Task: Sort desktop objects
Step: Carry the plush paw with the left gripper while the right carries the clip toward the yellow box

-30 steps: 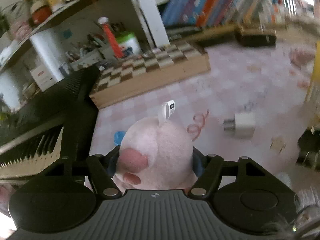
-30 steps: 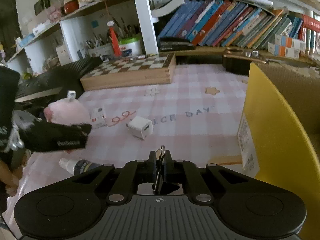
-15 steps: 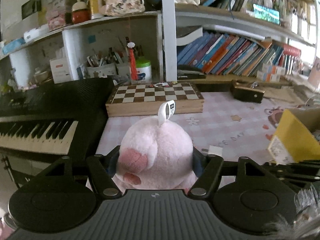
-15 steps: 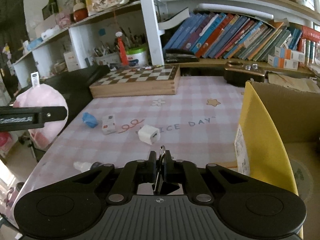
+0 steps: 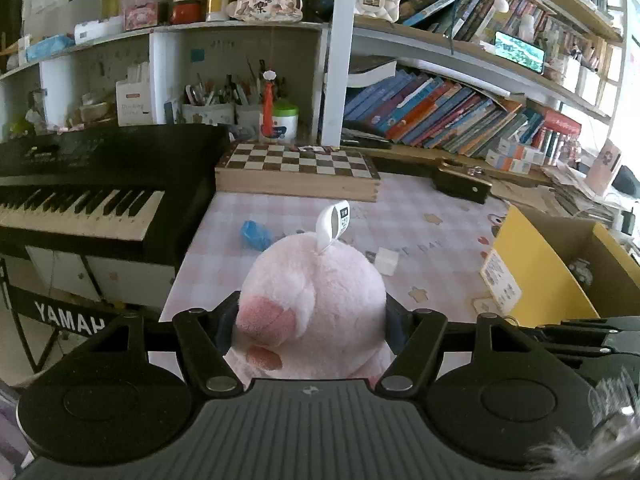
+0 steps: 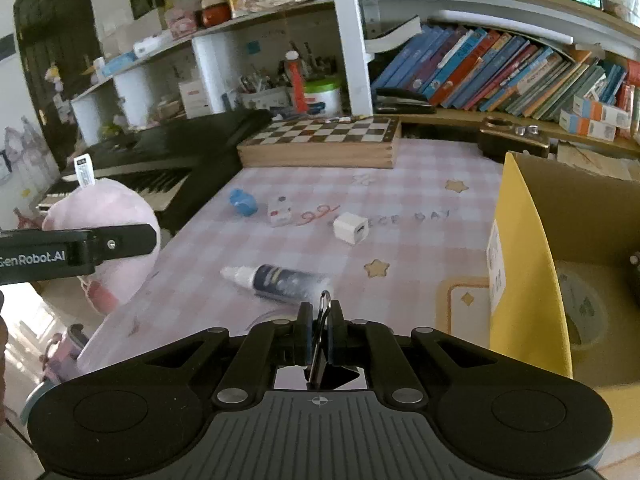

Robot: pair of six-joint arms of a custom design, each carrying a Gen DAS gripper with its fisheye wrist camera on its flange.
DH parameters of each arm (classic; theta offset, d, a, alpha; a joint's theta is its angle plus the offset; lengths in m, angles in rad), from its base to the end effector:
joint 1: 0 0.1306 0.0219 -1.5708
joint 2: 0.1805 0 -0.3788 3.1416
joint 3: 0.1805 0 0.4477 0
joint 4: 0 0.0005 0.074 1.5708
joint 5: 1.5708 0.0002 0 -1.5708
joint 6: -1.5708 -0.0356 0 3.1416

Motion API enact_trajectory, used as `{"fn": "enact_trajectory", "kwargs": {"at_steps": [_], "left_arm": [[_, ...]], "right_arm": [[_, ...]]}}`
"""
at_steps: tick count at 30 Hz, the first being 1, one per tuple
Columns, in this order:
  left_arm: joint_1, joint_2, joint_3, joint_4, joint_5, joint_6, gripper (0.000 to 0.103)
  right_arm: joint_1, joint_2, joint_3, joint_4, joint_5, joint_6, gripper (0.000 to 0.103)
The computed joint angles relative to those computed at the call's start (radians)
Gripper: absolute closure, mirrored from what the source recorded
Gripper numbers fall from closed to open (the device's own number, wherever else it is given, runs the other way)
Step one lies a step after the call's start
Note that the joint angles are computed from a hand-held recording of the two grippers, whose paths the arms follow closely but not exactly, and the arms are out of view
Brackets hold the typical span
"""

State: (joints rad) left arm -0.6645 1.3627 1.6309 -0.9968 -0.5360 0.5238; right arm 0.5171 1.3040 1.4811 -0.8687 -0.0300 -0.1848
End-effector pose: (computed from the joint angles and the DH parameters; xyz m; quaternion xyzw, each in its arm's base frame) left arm 0.4211 -0.3074 0.5581 -0.0461 0.8855 -0.0204 0.4619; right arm 0.4467 0.2547 0.5168 -0.1559 0.8913 0.1590 0.3949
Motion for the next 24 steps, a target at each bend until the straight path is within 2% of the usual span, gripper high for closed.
{"fn": "enact_trajectory", "kwargs": {"at_steps": [6, 19, 24], "left_arm": [[-0.038, -0.051, -0.047, -0.019, 0.004, 0.028, 0.036], [-0.132, -0.185, -0.169, -0.029, -0.012, 0.080, 0.036], [-0.174, -0.235, -0.205, -0.056, -0.037, 0.109, 0.036]], "right_arm": [[0.018, -0.055, -0.037, -0.029, 0.014, -0.024, 0.096], [0.110, -0.179, -0.126, -0.063, 0.122, -0.074, 0.096], [0.154, -0.234, -0.164, -0.074, 0.163, -0.100, 0.096]]}}
